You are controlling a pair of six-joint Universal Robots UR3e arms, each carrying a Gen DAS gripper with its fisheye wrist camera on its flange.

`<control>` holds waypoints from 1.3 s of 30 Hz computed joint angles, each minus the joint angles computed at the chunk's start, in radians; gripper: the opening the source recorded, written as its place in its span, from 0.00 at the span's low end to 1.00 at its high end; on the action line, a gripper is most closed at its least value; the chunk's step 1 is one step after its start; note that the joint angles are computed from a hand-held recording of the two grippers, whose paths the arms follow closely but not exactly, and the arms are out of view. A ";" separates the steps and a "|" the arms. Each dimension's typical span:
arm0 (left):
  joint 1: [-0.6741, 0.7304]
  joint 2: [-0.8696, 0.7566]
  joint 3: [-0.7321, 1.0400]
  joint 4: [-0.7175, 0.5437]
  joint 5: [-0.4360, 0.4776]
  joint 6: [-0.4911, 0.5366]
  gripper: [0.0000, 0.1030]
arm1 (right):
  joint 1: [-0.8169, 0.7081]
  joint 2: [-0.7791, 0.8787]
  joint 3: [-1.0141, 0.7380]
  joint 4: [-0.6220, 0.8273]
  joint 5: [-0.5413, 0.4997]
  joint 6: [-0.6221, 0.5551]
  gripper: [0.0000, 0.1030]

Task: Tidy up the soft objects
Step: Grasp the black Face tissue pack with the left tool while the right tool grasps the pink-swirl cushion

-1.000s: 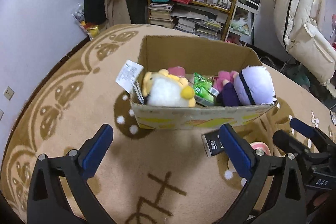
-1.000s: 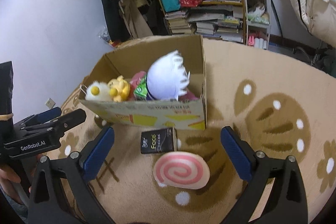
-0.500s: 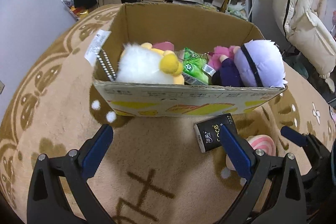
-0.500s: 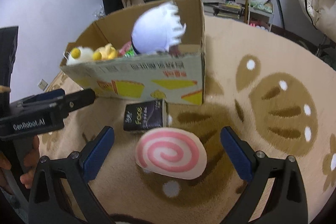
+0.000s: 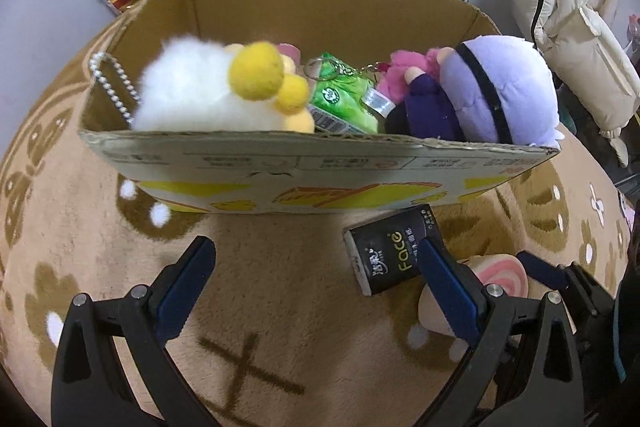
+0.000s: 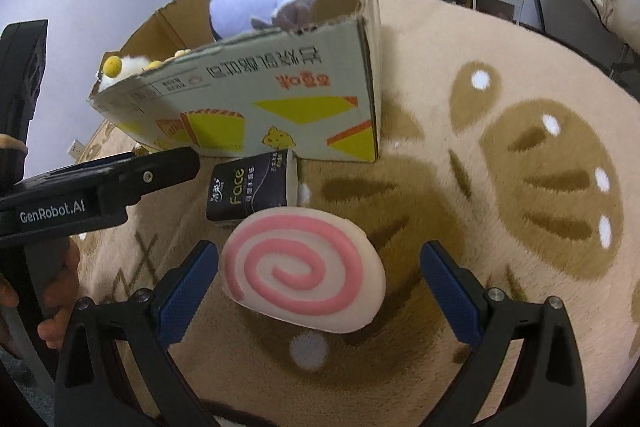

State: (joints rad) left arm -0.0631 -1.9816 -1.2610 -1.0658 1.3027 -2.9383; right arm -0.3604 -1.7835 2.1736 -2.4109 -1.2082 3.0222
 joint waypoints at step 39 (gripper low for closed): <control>-0.077 -0.222 0.209 -0.086 -0.088 -0.061 0.97 | -0.239 -0.114 0.030 0.306 0.227 -0.183 0.64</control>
